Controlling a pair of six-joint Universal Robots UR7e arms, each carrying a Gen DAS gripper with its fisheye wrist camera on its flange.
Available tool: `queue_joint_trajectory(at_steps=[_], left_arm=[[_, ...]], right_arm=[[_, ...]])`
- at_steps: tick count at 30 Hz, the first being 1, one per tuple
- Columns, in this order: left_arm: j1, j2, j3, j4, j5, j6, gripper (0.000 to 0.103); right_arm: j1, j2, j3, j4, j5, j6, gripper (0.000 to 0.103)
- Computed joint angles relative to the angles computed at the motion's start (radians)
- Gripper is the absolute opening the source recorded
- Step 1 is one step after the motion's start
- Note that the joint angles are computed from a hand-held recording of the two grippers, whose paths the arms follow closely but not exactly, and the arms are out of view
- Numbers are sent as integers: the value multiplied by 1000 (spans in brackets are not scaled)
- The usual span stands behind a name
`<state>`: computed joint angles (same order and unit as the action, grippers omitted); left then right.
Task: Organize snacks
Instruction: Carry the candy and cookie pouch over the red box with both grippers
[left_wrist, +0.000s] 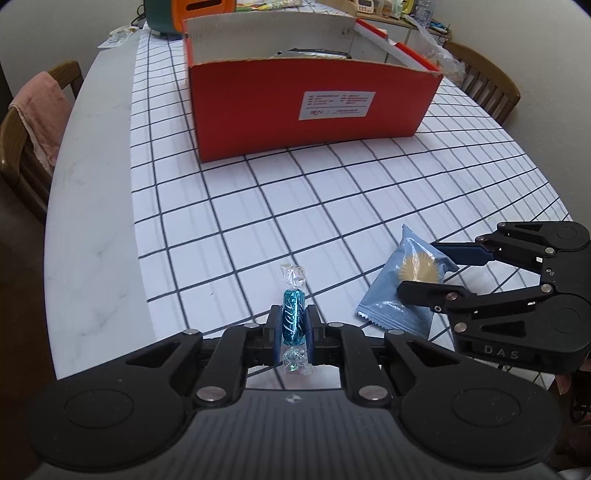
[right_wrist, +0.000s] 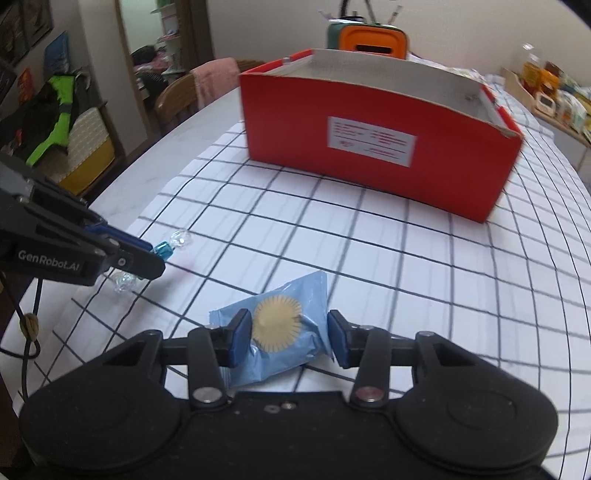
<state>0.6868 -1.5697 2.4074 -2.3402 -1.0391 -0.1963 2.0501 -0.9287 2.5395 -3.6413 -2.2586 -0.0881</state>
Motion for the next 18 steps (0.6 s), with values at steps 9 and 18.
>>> queue_joint_trajectory(at_steps=[9, 18], left_arm=[[-25, 34, -34, -36, -11, 4, 12], [-61, 105, -113, -86, 50, -14, 12]], right_arm=[[7, -120, 9, 10, 13, 16, 44], [-2, -224, -60, 63, 19, -69, 44]])
